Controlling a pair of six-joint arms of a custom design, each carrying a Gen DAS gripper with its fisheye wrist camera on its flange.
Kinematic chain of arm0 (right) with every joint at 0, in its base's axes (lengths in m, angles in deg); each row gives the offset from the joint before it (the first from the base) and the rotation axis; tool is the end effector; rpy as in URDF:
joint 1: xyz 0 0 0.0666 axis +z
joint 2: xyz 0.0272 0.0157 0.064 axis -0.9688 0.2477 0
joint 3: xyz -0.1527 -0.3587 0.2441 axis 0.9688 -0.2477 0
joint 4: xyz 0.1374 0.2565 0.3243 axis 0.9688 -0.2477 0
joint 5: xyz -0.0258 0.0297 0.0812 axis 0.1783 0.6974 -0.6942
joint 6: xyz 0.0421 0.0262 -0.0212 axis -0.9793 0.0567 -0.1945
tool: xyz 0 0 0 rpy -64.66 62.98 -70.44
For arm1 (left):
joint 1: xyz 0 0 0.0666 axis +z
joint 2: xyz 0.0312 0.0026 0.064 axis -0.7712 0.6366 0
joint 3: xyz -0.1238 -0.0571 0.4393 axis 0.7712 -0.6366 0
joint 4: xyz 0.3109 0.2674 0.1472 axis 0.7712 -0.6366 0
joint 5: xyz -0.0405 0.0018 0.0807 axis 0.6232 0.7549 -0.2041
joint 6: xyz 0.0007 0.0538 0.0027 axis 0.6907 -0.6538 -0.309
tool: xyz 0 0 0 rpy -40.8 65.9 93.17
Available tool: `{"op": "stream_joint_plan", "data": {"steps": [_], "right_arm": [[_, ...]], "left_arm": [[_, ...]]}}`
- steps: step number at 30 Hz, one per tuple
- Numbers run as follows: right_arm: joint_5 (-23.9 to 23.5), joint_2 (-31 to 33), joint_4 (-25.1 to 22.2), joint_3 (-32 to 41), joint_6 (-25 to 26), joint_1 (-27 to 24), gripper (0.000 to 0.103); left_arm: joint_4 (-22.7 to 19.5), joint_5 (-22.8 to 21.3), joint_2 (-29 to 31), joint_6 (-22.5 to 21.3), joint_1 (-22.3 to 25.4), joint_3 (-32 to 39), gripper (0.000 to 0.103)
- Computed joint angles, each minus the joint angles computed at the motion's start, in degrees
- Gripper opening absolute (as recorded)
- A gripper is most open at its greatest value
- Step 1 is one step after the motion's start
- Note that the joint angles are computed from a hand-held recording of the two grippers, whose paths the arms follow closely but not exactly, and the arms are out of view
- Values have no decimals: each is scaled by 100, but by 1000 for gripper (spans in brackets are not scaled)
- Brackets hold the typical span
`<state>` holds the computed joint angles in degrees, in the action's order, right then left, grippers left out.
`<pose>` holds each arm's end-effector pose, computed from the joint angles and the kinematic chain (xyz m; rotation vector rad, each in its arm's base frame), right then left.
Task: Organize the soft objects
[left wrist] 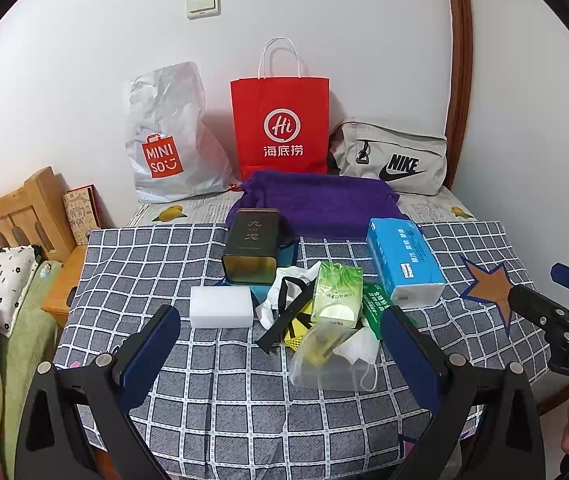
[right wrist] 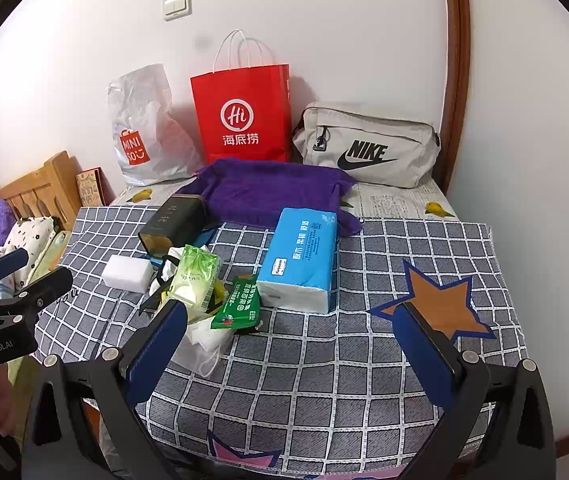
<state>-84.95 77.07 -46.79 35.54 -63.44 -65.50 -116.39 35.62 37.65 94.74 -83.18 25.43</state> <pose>0.6689 0.1259 0.5427 -0.4228 2.2670 0.2489 0.5869 -0.3528 0.5325 -0.2751 2.2324 0.1688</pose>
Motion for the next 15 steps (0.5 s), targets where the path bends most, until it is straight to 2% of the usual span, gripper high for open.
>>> {"op": "stream_joint_plan", "data": {"steps": [15], "right_arm": [[-48, 18, -14, 35, -19, -3, 102]], "left_arm": [[45, 39, 7, -16, 6, -24, 101]]}}
